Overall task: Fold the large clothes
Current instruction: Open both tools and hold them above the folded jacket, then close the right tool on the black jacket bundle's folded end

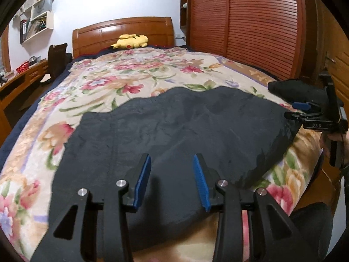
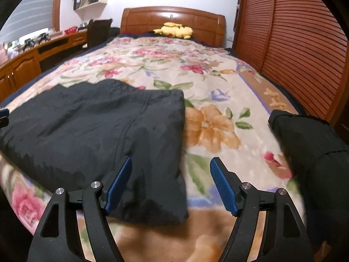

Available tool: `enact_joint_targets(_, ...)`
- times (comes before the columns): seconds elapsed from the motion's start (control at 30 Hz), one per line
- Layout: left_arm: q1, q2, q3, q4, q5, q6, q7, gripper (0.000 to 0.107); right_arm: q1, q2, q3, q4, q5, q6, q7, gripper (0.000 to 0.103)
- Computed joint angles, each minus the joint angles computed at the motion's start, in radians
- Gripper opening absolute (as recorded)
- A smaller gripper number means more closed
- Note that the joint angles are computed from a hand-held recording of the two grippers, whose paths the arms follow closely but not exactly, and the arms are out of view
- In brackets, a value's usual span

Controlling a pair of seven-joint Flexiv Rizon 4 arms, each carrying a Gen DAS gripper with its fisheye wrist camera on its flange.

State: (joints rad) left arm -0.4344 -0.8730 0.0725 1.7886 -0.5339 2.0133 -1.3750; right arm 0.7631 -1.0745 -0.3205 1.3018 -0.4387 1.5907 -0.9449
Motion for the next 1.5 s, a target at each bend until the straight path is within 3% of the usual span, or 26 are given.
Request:
enact_joint_targets(0.3,-0.029,-0.06,0.014,-0.028,-0.023,0.022,-0.019,0.04,-0.014,-0.017,0.038,-0.004,-0.011,-0.055,0.029,0.077)
enact_joint_targets(0.47,-0.02,-0.071,-0.012,-0.013,-0.033,0.069,-0.032,0.04,-0.085,-0.032,0.15,-0.04,-0.002,-0.078,0.01,0.08)
enact_joint_targets(0.53,-0.044,-0.077,0.005,-0.017,-0.07,0.067,-0.018,0.04,-0.128,-0.04,0.222,-0.059,0.011,-0.09,-0.01,0.08)
enact_joint_targets(0.67,-0.1,-0.096,0.047,-0.04,-0.155,0.049,0.029,0.04,-0.155,-0.046,0.27,-0.062,0.041,-0.071,-0.022,0.08)
enact_joint_targets(0.87,-0.036,-0.095,-0.014,-0.043,-0.115,0.05,0.02,0.041,-0.192,-0.067,0.339,-0.078,0.075,-0.054,-0.054,0.078)
enact_joint_targets(0.97,-0.039,-0.097,-0.01,-0.049,-0.123,0.042,0.01,0.041,-0.228,-0.077,0.41,-0.09,0.083,-0.051,-0.103,0.066)
enact_joint_targets(1.07,-0.094,-0.11,0.044,-0.069,-0.183,0.018,0.03,0.041,-0.265,-0.081,0.495,-0.094,0.089,-0.043,-0.173,0.036)
enact_joint_targets(1.1,-0.105,-0.113,0.055,-0.074,-0.196,0.01,0.036,0.041,-0.252,-0.076,0.48,-0.09,0.094,-0.041,-0.179,0.028)
enact_joint_targets(1.2,-0.093,-0.107,0.041,-0.07,-0.185,0.008,0.032,0.041,-0.201,-0.049,0.405,-0.068,0.103,-0.024,-0.172,0.016)
enact_joint_targets(1.37,-0.012,-0.069,-0.047,-0.017,-0.061,0.079,-0.013,0.042,-0.146,0.003,0.329,-0.046,0.116,0.022,-0.14,0.012)
enact_joint_targets(1.5,0.008,-0.052,-0.076,0.004,0.01,0.109,-0.016,0.042,-0.068,0.033,0.23,-0.055,0.091,0.003,-0.113,0.012)
